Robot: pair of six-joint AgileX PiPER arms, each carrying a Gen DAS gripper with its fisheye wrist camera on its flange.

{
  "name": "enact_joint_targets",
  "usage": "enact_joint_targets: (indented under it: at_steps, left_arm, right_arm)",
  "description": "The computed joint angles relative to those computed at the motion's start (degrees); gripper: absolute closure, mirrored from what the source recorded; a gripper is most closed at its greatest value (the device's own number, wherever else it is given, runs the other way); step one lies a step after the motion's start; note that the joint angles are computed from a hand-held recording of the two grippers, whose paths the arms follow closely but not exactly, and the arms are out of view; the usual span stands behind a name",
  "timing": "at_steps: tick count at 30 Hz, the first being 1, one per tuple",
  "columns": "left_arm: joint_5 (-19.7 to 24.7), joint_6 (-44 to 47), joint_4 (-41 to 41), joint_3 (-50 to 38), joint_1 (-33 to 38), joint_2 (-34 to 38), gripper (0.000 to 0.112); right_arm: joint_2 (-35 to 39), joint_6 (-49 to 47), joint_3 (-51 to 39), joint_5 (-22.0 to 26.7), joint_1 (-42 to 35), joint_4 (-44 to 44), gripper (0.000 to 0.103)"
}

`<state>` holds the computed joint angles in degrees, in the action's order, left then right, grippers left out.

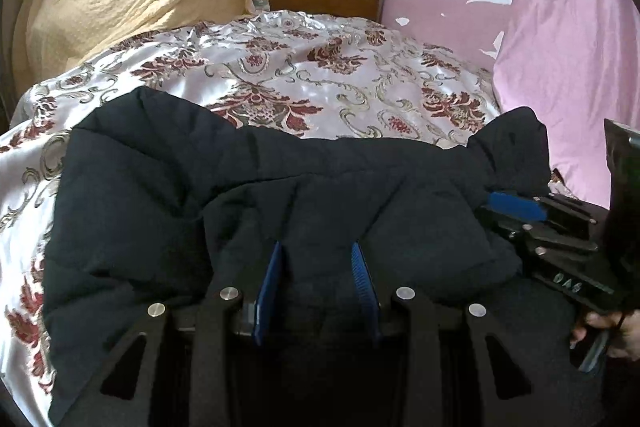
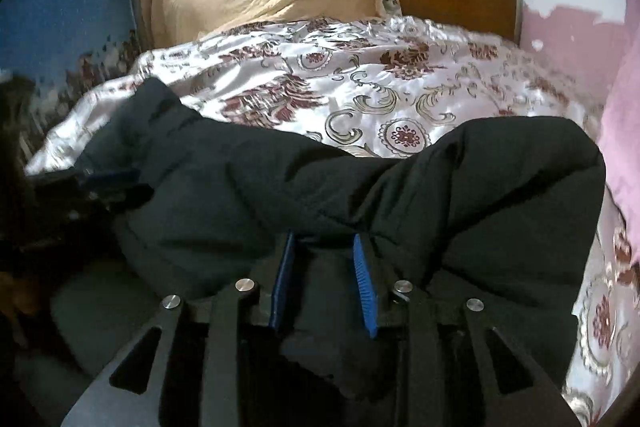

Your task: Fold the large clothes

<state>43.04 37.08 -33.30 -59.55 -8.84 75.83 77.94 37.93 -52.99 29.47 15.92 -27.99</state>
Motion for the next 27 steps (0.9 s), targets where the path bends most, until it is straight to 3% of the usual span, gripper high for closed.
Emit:
enact_joint_targets:
  at_steps: [6, 10, 12, 13, 14, 15, 16, 17, 19, 22, 27]
  left_arm:
    - [-6.88, -3.18, 3.59, 0.43, -4.30, 3.37, 0.077]
    - [-8.53, -1.41, 2.13, 2.37, -4.12, 2.02, 0.077]
    - [-6.42, 1.66, -1.46, 2.60, -1.99, 0.96, 0.077]
    - [-4.29, 1.68, -2.08, 2.20, -0.82, -0.02, 0.070]
    - [-2.60, 1.07, -1.90, 1.85, -0.07, -0.99, 0.063]
    - [-1.58, -0.35, -0.84, 1.76, 0.30, -2.23, 0.043]
    - [-0.88, -1.68, 0.09, 1.95, 0.67, -3.78, 0.033]
    - [-0.78, -4.27, 2.19, 2.23, 0.59, -5.34, 0.019]
    - [0.97, -9.47, 6.49, 1.56, 0.63, -6.28, 0.018]
    - [7.11, -14.20, 9.29, 0.15, 2.87, -7.52, 0.018]
    - [14.20, -10.33, 7.74, 1.51, 9.71, -17.27, 0.016]
  right_arm:
    - [4.75, -5.95, -0.54, -6.87, -5.47, 7.93, 0.076]
    - [5.35, 3.92, 1.30, -8.95, -3.86, -1.22, 0.076]
    - [3.99, 10.40, 2.47, -8.51, -2.11, -7.46, 0.076]
    - [3.06, 12.35, 2.81, -7.96, -1.36, -9.31, 0.076]
    - [2.00, 12.99, 2.99, -7.26, -0.87, -9.66, 0.074]
    - [0.68, 12.22, 2.55, -5.33, -0.26, -7.81, 0.070]
    - [-0.57, 11.31, 2.29, -4.01, 0.21, -5.56, 0.059]
    - [-2.36, 9.98, 2.36, -3.31, 0.72, -2.74, 0.038]
    - [-4.43, 11.96, 2.03, -0.21, 2.88, -3.30, 0.026]
    - [-7.27, 11.56, 1.59, 5.25, 5.79, -2.10, 0.025]
    - [-16.64, 15.98, 3.87, 15.25, 13.16, -3.07, 0.012]
